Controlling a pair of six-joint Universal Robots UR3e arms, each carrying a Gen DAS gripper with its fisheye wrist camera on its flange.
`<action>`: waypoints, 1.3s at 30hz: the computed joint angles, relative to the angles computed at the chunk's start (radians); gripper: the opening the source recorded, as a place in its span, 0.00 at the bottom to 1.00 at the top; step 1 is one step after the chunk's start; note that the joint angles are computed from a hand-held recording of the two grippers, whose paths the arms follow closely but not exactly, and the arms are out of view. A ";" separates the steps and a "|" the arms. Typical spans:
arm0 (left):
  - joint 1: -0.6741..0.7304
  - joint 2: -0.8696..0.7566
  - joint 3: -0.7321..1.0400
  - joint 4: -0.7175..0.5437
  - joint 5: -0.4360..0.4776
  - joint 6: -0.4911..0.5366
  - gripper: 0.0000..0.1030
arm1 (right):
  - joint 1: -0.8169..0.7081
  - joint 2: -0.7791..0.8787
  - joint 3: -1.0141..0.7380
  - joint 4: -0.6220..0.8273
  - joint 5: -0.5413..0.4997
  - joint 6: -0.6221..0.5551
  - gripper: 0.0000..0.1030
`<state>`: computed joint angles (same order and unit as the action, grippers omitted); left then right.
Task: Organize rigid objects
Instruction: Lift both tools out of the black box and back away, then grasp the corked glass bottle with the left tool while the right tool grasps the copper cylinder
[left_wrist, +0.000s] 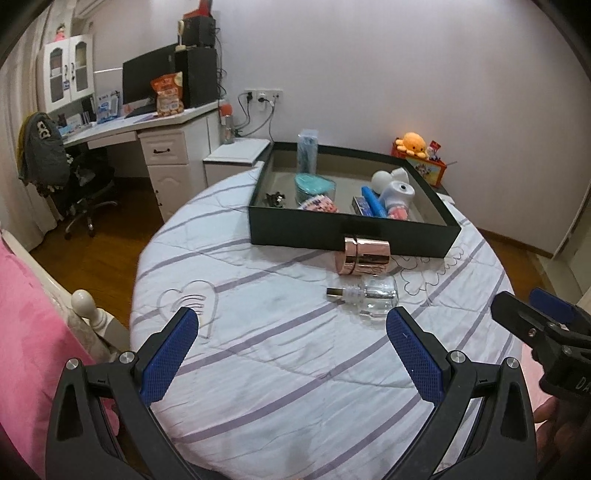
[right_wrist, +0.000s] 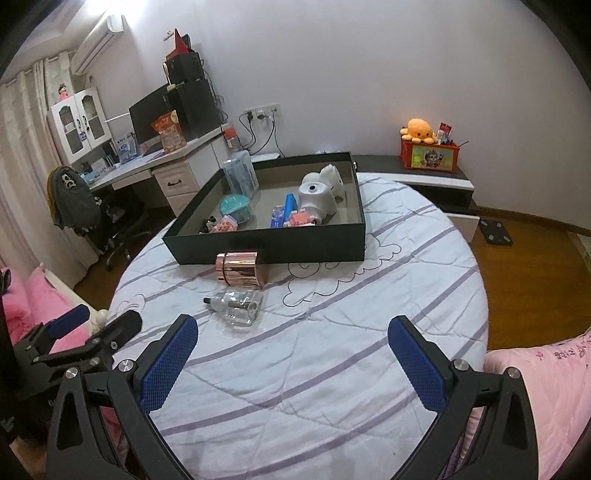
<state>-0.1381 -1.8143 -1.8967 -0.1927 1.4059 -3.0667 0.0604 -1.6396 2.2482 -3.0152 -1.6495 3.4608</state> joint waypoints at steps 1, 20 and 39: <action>-0.012 -0.022 0.021 -0.003 0.007 -0.004 1.00 | -0.015 0.010 -0.002 -0.003 0.016 -0.006 1.00; -0.142 -0.459 0.501 -0.144 0.034 -0.066 0.98 | -0.203 0.332 -0.194 -0.005 0.277 -0.098 1.00; -0.012 -0.425 0.437 -0.178 -0.165 0.019 0.30 | -0.123 0.447 -0.342 0.049 0.216 -0.064 1.00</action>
<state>-0.1497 -2.2395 -1.4596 -0.3707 1.2406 -3.0479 -0.0625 -1.1931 1.9062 -2.9659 -1.4331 3.3966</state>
